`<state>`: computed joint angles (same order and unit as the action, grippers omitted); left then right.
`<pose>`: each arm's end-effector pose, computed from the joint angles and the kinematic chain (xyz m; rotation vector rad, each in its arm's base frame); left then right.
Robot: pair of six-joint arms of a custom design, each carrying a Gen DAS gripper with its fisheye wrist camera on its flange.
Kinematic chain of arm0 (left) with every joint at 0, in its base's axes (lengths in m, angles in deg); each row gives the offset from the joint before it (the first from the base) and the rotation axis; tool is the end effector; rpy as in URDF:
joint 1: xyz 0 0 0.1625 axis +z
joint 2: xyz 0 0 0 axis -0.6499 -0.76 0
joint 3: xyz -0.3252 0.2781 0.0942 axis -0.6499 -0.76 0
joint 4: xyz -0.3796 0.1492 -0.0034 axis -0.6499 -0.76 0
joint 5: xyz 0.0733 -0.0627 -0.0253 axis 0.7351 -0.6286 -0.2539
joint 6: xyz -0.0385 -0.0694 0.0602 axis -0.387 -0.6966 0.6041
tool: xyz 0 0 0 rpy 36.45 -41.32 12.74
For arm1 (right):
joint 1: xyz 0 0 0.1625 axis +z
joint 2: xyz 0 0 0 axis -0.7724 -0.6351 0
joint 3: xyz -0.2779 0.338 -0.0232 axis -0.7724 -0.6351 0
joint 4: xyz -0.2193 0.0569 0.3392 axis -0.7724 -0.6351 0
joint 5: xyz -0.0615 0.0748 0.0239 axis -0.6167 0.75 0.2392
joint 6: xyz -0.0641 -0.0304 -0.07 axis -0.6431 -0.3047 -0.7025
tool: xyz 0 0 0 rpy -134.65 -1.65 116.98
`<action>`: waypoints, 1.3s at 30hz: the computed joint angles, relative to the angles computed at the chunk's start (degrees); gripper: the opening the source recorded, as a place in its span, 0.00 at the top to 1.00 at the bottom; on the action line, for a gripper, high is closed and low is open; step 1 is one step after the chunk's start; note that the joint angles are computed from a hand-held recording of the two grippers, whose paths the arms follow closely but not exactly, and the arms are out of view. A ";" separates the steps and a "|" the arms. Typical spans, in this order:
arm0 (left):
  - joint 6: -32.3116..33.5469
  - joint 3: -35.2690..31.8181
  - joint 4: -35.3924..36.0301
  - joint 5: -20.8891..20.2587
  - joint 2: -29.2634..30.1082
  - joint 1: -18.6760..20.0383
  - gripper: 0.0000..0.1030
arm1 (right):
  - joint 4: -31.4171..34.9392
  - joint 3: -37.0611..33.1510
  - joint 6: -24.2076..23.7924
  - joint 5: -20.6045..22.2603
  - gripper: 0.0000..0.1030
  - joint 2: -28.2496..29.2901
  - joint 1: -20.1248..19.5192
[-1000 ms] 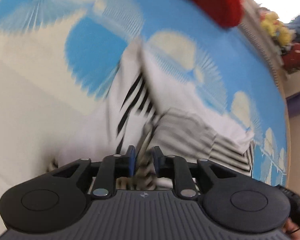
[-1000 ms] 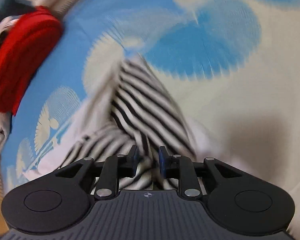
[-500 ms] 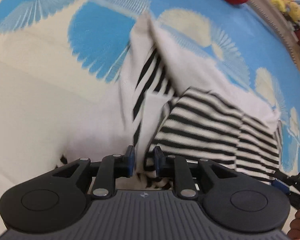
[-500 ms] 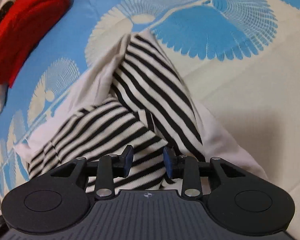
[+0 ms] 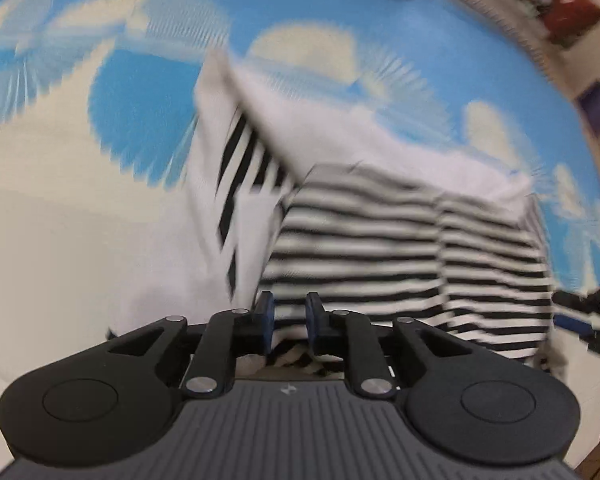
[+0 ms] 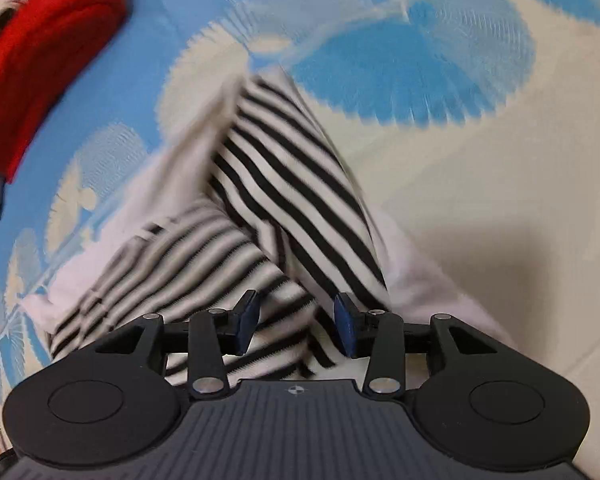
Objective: Fold small clothes
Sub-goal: 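Open both grippers and lift them away from the folded top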
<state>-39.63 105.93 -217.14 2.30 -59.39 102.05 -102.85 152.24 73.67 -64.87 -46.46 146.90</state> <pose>-0.0528 -0.5451 0.2470 -0.5961 2.2803 -0.8755 0.1749 -0.6953 0.1228 0.0794 -2.7688 0.2972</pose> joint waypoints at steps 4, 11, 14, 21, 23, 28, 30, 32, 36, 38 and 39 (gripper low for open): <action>-2.66 3.43 1.87 4.75 -5.11 -6.09 0.81 | -10.69 4.71 -6.27 2.42 0.58 -4.31 2.31; -19.95 8.74 25.75 10.94 -14.66 -23.21 0.77 | -19.99 16.94 -13.00 13.26 0.58 -18.51 3.23; -32.30 11.76 38.54 11.29 -16.39 -30.66 0.77 | -21.05 24.22 -17.89 18.33 0.54 -27.44 0.81; -48.15 23.73 36.22 3.38 -16.79 -40.30 0.77 | -24.63 39.19 -23.18 15.08 0.52 -40.12 -7.52; -50.88 23.08 40.53 1.28 -13.54 -40.57 0.77 | -25.35 42.61 -25.01 15.21 0.52 -42.19 -10.56; -55.53 22.66 44.77 -1.92 -11.86 -41.50 0.77 | -22.87 46.33 -26.28 13.66 0.52 -43.81 -14.92; -57.93 23.35 45.75 -2.37 -13.12 -43.07 0.77 | -24.52 46.84 -26.44 10.10 0.51 -42.16 -15.01; -59.35 25.03 45.01 -2.42 -14.11 -44.06 0.69 | -23.09 46.54 -25.10 10.32 0.52 -42.00 -15.90; -61.42 28.19 40.19 -4.78 -14.63 -42.76 0.67 | -24.78 46.89 -25.60 8.85 0.49 -40.50 -15.58; -63.13 28.92 38.47 -4.20 -15.37 -41.45 0.63 | -24.34 46.54 -25.54 8.20 0.48 -39.49 -15.67; -63.40 29.41 37.93 -3.35 -16.14 -41.26 0.54 | -24.18 46.34 -25.63 7.83 0.47 -38.90 -15.61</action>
<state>-103.02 135.33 -179.21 -1.04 -75.54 60.80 -127.03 198.58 48.04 -57.04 -85.36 131.29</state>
